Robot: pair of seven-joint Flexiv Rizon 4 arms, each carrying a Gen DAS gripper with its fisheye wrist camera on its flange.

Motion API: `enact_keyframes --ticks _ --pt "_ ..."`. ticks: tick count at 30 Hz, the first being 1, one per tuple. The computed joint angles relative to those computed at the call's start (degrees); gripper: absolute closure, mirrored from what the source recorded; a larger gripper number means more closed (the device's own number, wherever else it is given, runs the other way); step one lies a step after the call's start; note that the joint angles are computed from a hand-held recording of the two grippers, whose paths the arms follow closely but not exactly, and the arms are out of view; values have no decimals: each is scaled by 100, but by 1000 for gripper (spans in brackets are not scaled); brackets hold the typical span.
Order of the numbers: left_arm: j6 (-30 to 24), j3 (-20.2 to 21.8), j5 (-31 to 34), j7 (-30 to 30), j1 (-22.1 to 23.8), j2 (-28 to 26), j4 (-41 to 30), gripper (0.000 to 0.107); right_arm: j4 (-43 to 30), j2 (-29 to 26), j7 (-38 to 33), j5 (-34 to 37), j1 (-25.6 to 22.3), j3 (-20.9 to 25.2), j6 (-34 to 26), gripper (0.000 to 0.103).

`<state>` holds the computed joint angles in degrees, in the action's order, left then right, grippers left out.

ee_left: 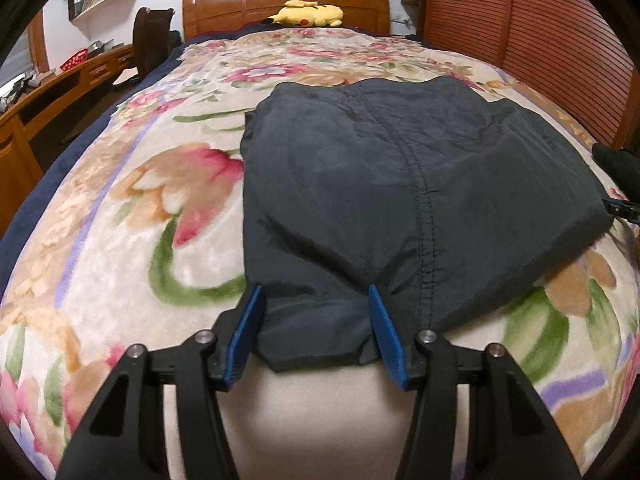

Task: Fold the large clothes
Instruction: 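Close both tools on the folded edge of the jacket bundle, then lift the held edge with both tools and fold the bundle over itself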

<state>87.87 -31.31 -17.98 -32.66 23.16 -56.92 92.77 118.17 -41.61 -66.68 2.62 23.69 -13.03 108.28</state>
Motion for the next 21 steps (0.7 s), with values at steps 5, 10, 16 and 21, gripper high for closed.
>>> enact_keyframes --ticks 5,10,16,21 --pt "-69 -80 31 163 48 18 45 85 10 47 -139 -375 -637 710 208 62" --pt "194 -64 164 127 51 92 206 107 139 27 -329 134 152 51 511 82" --pt "916 -481 594 -154 483 221 737 107 228 130 -575 612 470 -154 750 90" --pt "1165 -518 1069 -470 765 427 1141 107 415 299 -974 903 1184 -809 478 92"
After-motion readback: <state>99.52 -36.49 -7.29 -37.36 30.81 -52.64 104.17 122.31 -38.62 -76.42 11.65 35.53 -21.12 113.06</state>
